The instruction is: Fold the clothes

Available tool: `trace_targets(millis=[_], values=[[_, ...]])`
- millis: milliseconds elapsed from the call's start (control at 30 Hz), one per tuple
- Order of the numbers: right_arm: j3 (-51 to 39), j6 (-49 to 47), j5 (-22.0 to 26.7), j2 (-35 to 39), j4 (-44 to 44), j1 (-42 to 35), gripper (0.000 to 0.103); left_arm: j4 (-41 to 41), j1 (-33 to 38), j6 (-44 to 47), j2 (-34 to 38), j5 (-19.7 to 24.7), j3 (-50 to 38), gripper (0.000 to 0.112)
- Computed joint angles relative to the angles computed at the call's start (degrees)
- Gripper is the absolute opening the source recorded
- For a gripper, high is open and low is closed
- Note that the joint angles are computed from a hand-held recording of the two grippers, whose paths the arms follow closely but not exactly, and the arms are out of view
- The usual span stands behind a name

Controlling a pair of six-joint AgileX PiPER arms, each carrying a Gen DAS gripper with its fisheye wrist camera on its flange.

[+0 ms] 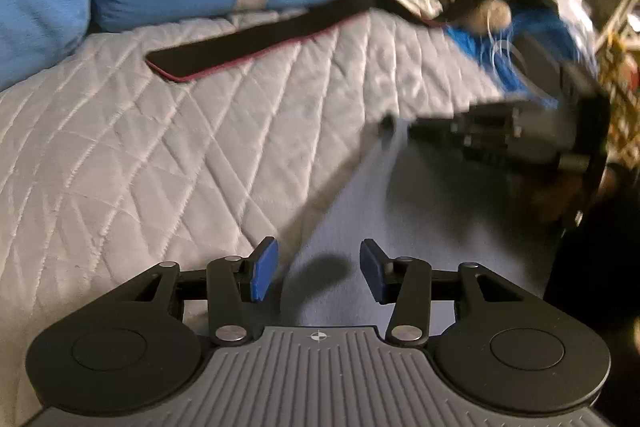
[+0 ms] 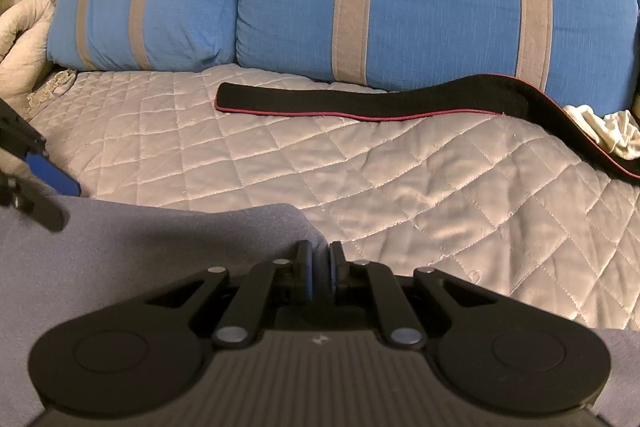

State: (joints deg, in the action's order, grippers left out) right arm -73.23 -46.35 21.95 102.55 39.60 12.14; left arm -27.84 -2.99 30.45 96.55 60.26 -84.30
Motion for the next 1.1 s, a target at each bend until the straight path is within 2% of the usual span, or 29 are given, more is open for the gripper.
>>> trace_targets(millis=[333, 433, 500, 867, 1100], values=[[-0.21, 0.52, 0.05, 0.19, -0.58, 0.10, 0.009, 1.85, -2.97, 4.70, -3.82, -4.05, 4.65, 0.042], [-0.34, 0.83, 0.04, 0.29, -0.92, 0.14, 0.009, 4.11, -5.16, 5.30, -6.06, -9.68, 7.47, 0.042], [-0.35, 0.80, 0.04, 0.33, -0.93, 0.14, 0.009, 2.66, -5.23, 6.94, -7.00, -11.59, 8.50, 0.043], [-0.29, 0.08, 0.25, 0.37, -0.52, -0.15, 0.009, 2.25, -5.47, 6.91, -3.28, -7.44, 6.71, 0.043], [-0.35, 0.67, 0.23, 0.39, -1.08, -0.01, 0.009, -5.03, -0.68, 7.35, -0.76, -3.25, 4.67, 0.043]])
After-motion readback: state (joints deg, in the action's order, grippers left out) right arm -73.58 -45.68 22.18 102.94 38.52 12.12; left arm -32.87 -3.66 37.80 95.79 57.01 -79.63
